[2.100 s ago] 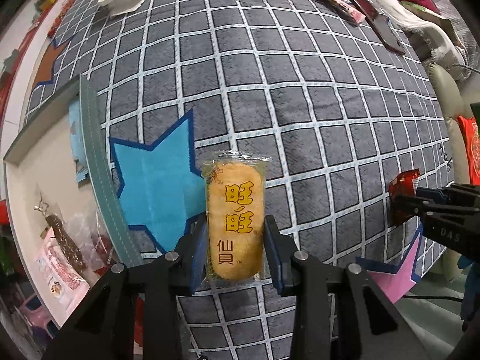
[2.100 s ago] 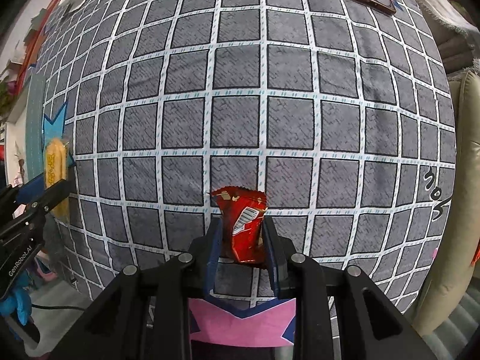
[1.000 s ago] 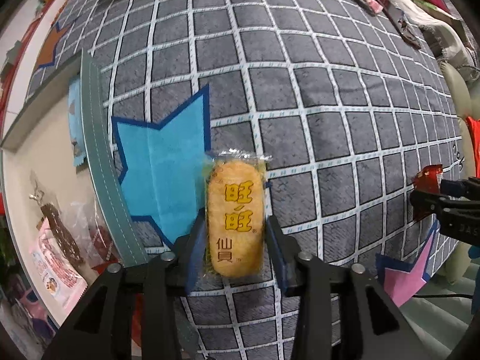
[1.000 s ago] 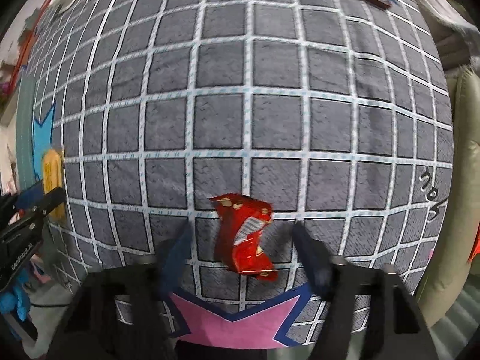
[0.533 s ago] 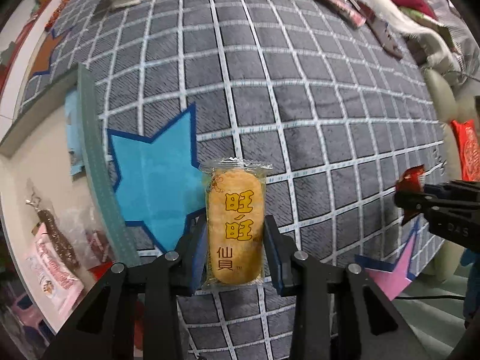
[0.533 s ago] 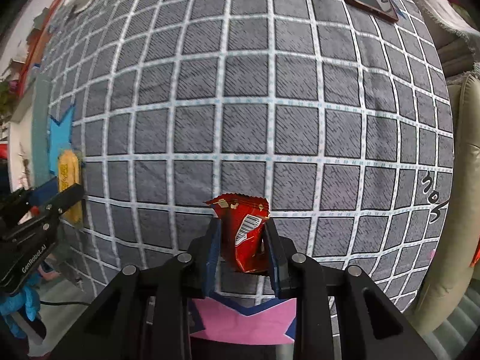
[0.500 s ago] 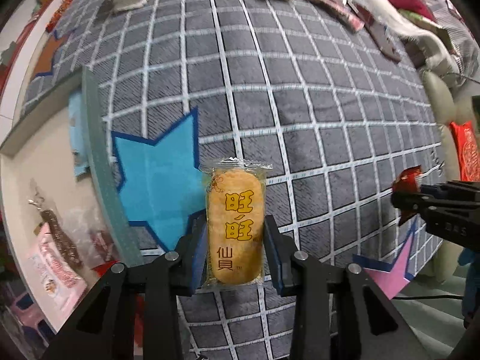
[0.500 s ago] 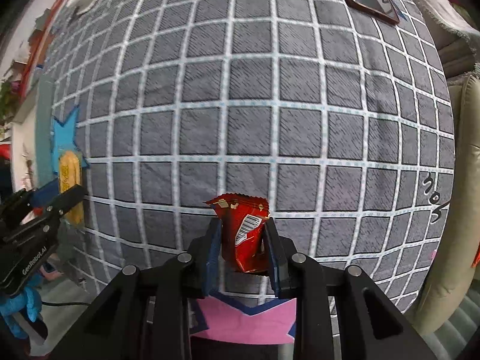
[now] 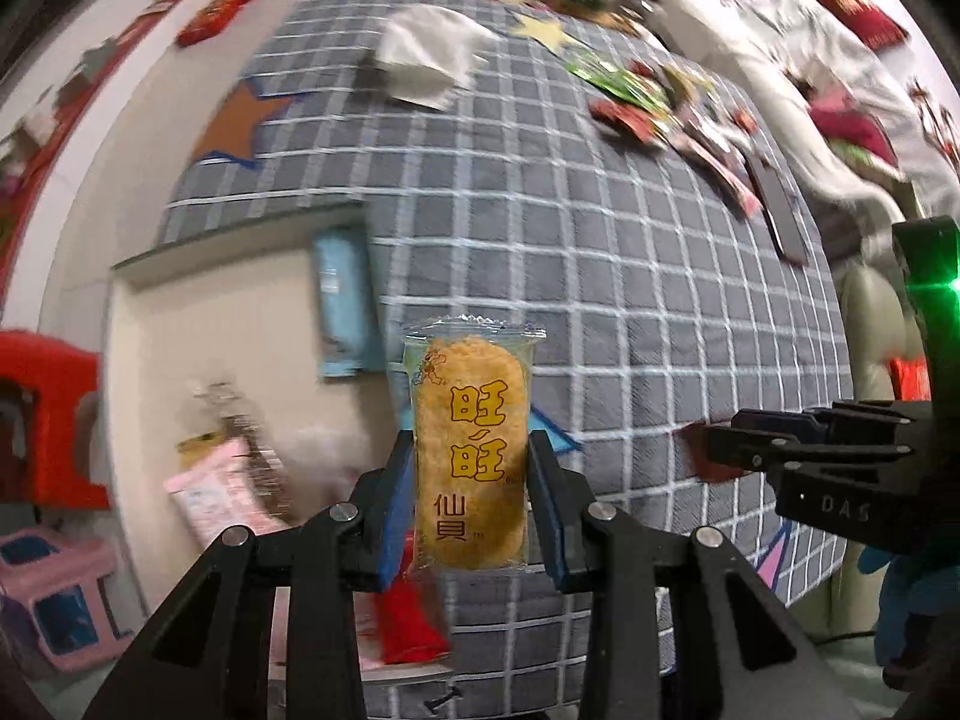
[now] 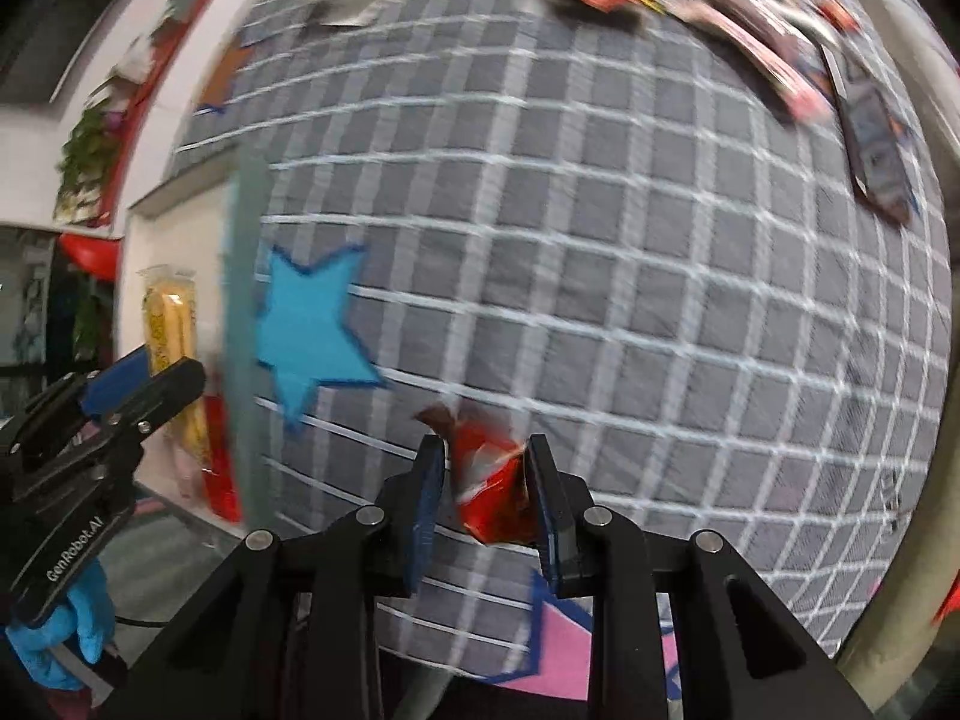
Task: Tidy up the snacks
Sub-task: 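Carry the rice cracker and red candy into the white box and release them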
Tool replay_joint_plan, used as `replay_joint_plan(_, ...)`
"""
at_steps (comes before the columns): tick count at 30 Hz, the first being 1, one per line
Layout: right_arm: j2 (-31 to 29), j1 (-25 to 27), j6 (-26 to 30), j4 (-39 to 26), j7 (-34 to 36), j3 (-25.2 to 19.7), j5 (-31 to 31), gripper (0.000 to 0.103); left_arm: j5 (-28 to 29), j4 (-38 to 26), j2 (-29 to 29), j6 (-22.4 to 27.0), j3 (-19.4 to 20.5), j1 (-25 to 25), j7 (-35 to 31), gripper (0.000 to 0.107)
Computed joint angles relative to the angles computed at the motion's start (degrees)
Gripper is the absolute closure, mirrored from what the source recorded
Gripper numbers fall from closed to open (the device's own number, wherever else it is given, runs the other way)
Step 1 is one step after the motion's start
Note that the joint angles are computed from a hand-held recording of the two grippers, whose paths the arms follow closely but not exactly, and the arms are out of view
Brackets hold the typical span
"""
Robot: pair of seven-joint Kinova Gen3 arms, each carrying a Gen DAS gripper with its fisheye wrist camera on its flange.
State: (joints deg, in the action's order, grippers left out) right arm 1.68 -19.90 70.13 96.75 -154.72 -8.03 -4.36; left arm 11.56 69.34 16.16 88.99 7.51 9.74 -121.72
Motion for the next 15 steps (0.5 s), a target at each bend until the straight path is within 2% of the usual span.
replay_joint_plan(2,2.7,-0.8,0.2,-4.3,2.1,0.5,0.3,0.073,-0.2,-2.4,0.8,0.4,-0.9,-1.4,0.0,0.069)
replay_joint_plan(6,6.4,-1.0,-0.9,-8.1,5.6,-0.5,1.1,0.073,-1.0,-4.8,2.0,-0.2,-2.0,-3.7,-0.2,0.069)
replay_joint_plan(9,11.1,-2.6,0.6,-14.9,8.7,0.7,1.4,0.073,-1.7,-6.3,3.4,-0.5,-2.6,-5.1,0.3,0.069)
replay_joint_plan(13,14.6,-3.1,3.7,-18.3,9.5,1.3,1.3,0.073,-2.7,-7.6,5.1,-0.5,-3.0,-6.5,0.7,0.069)
replay_joint_plan(14,15.0,-2.3,3.7,-17.4,10.0,1.5,-0.3,0.072,-2.8,-7.7,5.4,-0.4,-3.0,-6.7,0.8,0.069)
replay_joint_plan(15,14.8,-1.5,3.5,-15.9,10.0,1.6,-1.5,0.058,-2.9,-7.9,5.8,-0.4,-3.1,-7.0,1.0,0.069)
